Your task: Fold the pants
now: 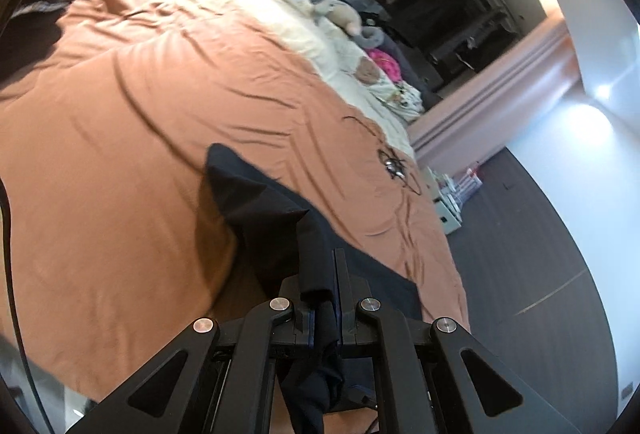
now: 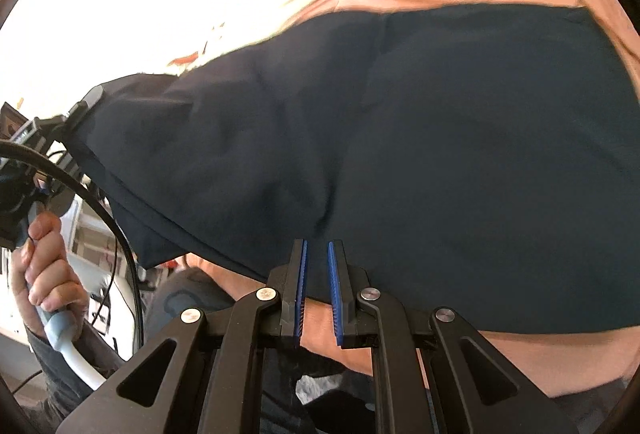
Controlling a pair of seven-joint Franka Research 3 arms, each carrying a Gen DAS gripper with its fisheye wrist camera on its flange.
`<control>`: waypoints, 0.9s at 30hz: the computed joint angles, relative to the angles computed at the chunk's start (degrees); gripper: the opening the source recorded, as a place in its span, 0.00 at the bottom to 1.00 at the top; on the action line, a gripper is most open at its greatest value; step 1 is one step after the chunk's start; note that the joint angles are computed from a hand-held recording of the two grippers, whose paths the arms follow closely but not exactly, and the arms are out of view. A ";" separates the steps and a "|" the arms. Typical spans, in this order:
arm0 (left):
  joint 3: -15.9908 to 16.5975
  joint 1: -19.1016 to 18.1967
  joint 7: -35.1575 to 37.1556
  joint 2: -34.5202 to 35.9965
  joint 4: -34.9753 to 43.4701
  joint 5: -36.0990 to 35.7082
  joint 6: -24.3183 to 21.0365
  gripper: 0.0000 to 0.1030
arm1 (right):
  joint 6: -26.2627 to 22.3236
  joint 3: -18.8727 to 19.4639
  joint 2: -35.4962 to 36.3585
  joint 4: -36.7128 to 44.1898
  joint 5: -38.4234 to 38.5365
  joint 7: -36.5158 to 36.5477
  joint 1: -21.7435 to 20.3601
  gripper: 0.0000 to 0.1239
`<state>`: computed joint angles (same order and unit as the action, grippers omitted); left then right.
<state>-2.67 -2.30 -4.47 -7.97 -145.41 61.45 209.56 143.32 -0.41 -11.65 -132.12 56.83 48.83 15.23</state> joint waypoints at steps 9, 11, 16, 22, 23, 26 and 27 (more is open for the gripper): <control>-2.70 -1.78 -9.06 5.53 12.46 10.41 -2.38 0.06 | 0.26 -4.86 -10.80 -7.21 2.15 -1.52 -3.40 0.06; -3.48 -1.65 -10.37 6.95 14.71 11.72 -2.19 0.06 | 0.30 -5.74 -13.39 -9.37 1.77 -1.23 -4.22 0.07; -5.92 -2.34 -16.53 10.76 21.73 18.83 -2.84 0.06 | -0.23 -7.76 -16.27 -10.94 0.03 1.19 -6.62 0.07; -7.65 -5.04 -22.03 15.18 28.74 25.36 -2.08 0.06 | 0.26 -8.39 -20.23 -13.70 -0.80 4.35 -7.52 0.14; -7.69 -5.69 -22.79 15.87 29.73 26.32 -1.90 0.06 | 0.57 -8.50 -20.40 -13.82 -0.85 4.69 -7.52 0.16; -7.66 -7.94 -24.14 18.52 32.68 28.25 -0.48 0.06 | 1.21 -8.81 -22.02 -15.11 -1.35 5.58 -7.81 0.25; -7.62 -8.76 -24.42 19.53 33.61 28.66 0.18 0.06 | 1.02 -9.26 -22.77 -15.64 -1.87 5.75 -8.17 0.26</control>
